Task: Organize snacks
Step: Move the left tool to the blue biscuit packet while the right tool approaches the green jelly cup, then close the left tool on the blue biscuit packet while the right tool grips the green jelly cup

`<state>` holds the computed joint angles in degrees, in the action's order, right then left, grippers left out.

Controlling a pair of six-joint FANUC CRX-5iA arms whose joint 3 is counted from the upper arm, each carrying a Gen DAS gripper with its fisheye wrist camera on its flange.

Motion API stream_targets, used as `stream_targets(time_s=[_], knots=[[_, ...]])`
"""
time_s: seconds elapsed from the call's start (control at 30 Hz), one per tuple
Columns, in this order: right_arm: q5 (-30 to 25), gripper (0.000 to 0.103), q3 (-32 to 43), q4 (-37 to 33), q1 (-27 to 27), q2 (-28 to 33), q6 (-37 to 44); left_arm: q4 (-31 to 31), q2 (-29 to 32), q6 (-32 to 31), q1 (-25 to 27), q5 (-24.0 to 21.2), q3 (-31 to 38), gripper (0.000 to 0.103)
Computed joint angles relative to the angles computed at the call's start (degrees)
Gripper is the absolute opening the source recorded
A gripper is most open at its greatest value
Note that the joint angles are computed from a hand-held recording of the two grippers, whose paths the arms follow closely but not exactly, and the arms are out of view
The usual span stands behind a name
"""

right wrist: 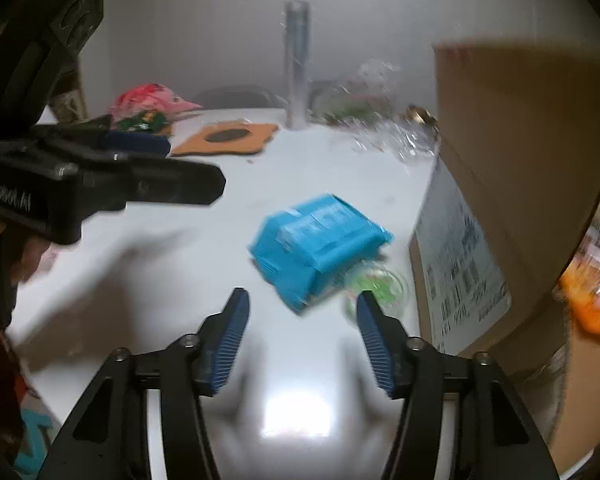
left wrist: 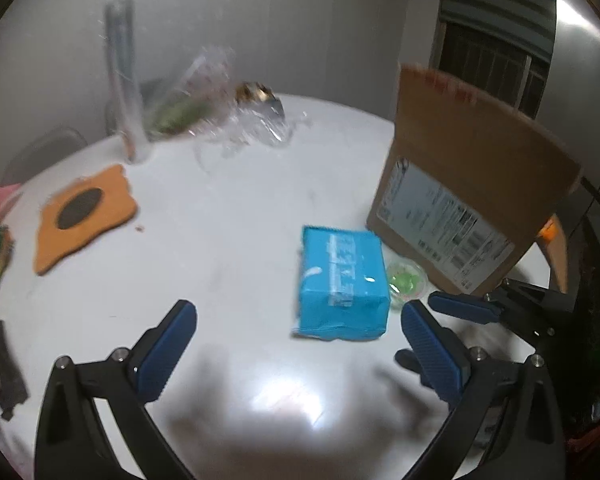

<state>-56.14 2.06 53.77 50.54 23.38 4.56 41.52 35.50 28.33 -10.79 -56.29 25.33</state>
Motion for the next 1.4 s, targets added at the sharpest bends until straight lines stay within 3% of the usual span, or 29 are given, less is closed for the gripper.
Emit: stream_targets(time_s=[0.23,0.33,0.5,0.67,0.97,1.17,1.33,1.4], knots=[[-1.3,0.045,-0.2,-0.6,-0.6,0.8,0.1,-6.7,5.6,5.4,-3.1,-2.9,8.8,0.099],[-1.9,0.045,0.6,-1.8,-0.7,1.2,1.5,-8.8,8.0,8.3,-3.9,-4.4,13.1,0.089],[-2.4,0.045,1.4,-2.2,-0.9,1.6,2.2,-8.5,12.5,9.6,-3.7,-11.5,20.1,0.064],[-2.2,0.044,0.8,-1.0,-1.0,1.3,1.0,-8.6,11.3,9.0,-2.5,-10.3,18.1,0.064],[-7.1,0.044,7.5,-2.8,-1.9,5.5,9.3,-8.3,7.1,9.1,1.6,-6.2,11.1,0.064],[-14.5,0.041,15.8,-5.7,-2.3,10.7,16.5,-6.6,5.5,7.5,3.0,-5.5,7.6,0.064],[-21.1,0.019,19.3,-4.6,-2.1,13.7,19.5,-6.4,5.0,7.2,2.9,-4.9,6.7,0.064],[-23.4,0.018,20.0,-3.8,-2.0,14.6,21.1,-6.4,5.4,7.3,2.8,-4.8,7.2,0.064]])
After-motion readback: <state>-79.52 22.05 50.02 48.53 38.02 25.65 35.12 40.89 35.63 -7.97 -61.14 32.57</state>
